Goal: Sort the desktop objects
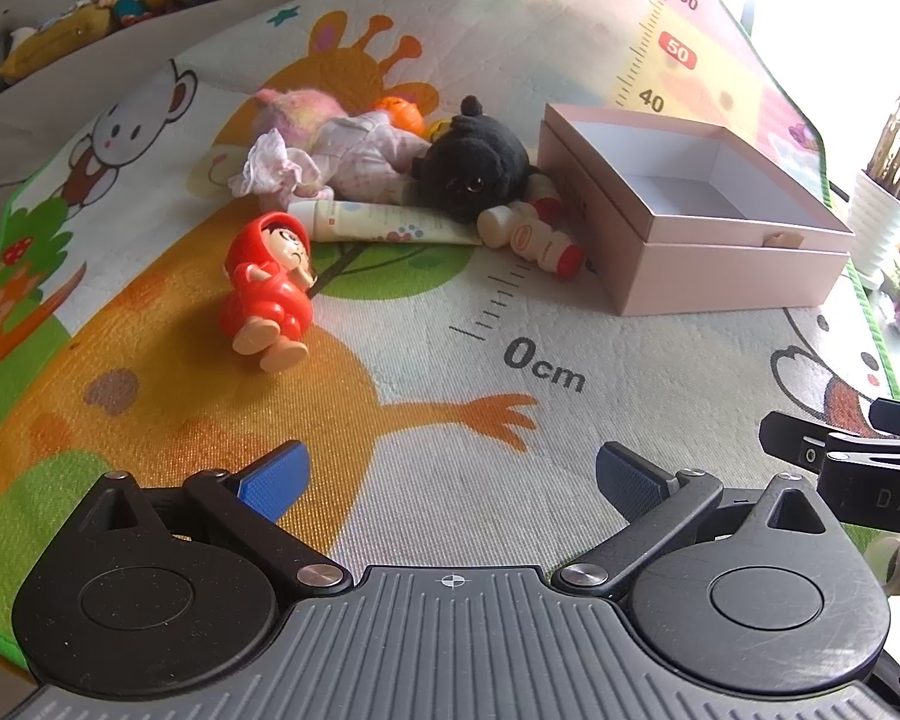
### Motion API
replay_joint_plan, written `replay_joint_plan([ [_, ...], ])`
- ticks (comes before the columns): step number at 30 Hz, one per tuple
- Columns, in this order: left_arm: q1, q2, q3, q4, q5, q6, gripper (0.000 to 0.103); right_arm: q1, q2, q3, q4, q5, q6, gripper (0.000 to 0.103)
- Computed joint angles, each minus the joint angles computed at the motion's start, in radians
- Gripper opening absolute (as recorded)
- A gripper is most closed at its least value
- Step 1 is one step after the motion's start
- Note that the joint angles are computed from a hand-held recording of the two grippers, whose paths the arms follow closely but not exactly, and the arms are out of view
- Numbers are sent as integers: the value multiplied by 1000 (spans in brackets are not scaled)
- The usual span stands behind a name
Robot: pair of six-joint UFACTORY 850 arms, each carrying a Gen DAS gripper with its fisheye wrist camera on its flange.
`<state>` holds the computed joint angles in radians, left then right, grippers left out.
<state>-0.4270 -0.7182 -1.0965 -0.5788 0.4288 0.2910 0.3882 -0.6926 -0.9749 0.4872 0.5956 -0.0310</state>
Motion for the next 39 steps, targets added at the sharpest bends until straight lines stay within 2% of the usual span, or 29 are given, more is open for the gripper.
replay_joint_plan([
  [13, -3, 1, 1, -5, 1, -1, 103, -1, -2, -3, 1, -7, -1, 103],
  [17, 9, 5, 9, 91, 1, -95, 103, 2, -3, -7, 13, -11, -18, 103],
  [20, 26, 10, 20, 235, 16, -229, 103, 5, -7, -16, 30, -19, -40, 103],
  [25, 41, 3, 15, 266, 43, -232, 103, 6, -15, -32, 35, -31, -61, 103],
  [28, 57, -8, 13, 298, 90, -240, 103, 0, -20, -40, -16, -39, -20, 103],
  [33, 78, -36, -10, 209, 188, -115, 103, -15, -39, -74, -150, -77, 86, 103],
  [39, 109, -99, -108, 90, 157, 43, 103, -5, -79, -143, -147, -117, 36, 103],
])
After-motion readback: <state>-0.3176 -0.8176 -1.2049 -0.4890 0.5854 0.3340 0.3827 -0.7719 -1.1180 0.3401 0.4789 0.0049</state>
